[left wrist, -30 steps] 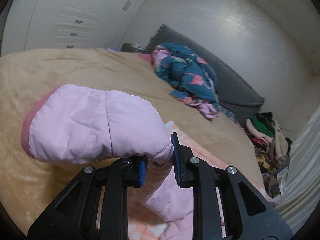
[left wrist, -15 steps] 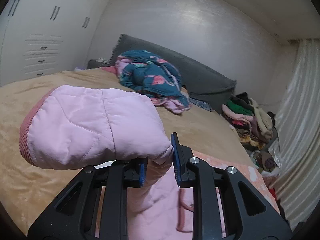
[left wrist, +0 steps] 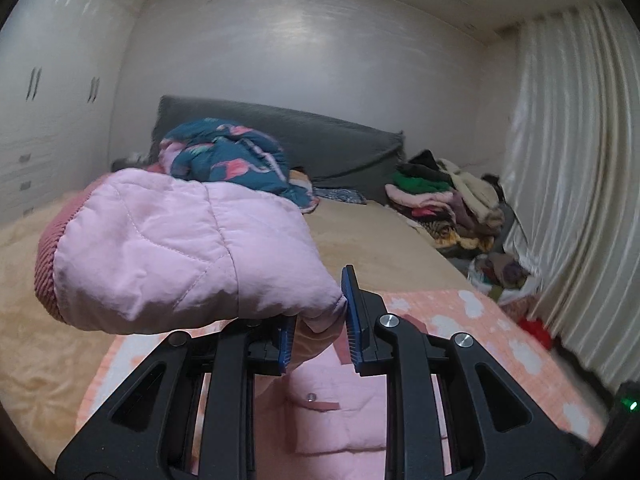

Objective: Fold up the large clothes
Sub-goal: 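Lift the held sleeve and fold it across the jacket front, then open the left gripper to release the sleeve onto the jacket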

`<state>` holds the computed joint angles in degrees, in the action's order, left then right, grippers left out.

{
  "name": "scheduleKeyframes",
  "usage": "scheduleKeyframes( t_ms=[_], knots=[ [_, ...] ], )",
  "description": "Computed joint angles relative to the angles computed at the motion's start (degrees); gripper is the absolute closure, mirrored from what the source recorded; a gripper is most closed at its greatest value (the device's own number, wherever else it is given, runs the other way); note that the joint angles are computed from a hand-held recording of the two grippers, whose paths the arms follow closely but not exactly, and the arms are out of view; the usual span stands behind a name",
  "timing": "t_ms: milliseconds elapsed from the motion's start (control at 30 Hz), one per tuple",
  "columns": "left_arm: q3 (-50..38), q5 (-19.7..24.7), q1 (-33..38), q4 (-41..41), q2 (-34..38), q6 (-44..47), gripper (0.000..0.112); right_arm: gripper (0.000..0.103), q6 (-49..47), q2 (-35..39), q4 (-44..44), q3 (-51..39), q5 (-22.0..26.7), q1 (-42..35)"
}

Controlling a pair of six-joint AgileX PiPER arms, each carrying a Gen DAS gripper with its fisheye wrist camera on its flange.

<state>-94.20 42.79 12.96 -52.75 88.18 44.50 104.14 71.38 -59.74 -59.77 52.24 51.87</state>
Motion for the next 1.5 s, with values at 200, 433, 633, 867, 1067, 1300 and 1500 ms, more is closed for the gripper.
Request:
scheduleKeyframes(
  t_ms=[200, 433, 633, 867, 1067, 1300, 1500],
  knots=[
    [5.54, -6.95, -8.31, 2.88, -3.09, 2.05, 0.098, 0.006, 2.87, -5.2, 0.54, 5.98, -1.36, -1.55],
    [12.12, -11.4, -17.69, 5.85, -3.43, 10.92, 0.098, 0.006, 4.02, -10.01, 1.25, 10.29, 0.73, -2.25],
    [11.97, -8.45, -20.04, 6.21, 0.7, 11.45, 0.099, 0.006, 6.15, -13.54, 2.34, 14.33, -0.15, -5.15],
    [13.94, -7.38, -22.4, 6.61, 2.64, 12.27, 0.1, 0.006, 6.18, -15.99, 3.03, 16.43, -1.55, -7.15],
    [15.65, -6.1, -23.24, 7.23, 4.09, 13.36, 0.1, 0.006, 4.52, -15.43, 3.98, 16.23, -2.68, -9.21],
    [17.73, -6.51, -26.24, 12.3, 4.7, 12.86, 0.097, 0.006, 4.61, -15.33, 4.35, 16.18, -2.61, -10.36],
    [20.97, -7.97, -28.77, 17.94, 4.34, 11.61, 0.069, 0.006, 3.91, -15.52, 5.43, 16.25, -3.63, -11.99]
  ],
)
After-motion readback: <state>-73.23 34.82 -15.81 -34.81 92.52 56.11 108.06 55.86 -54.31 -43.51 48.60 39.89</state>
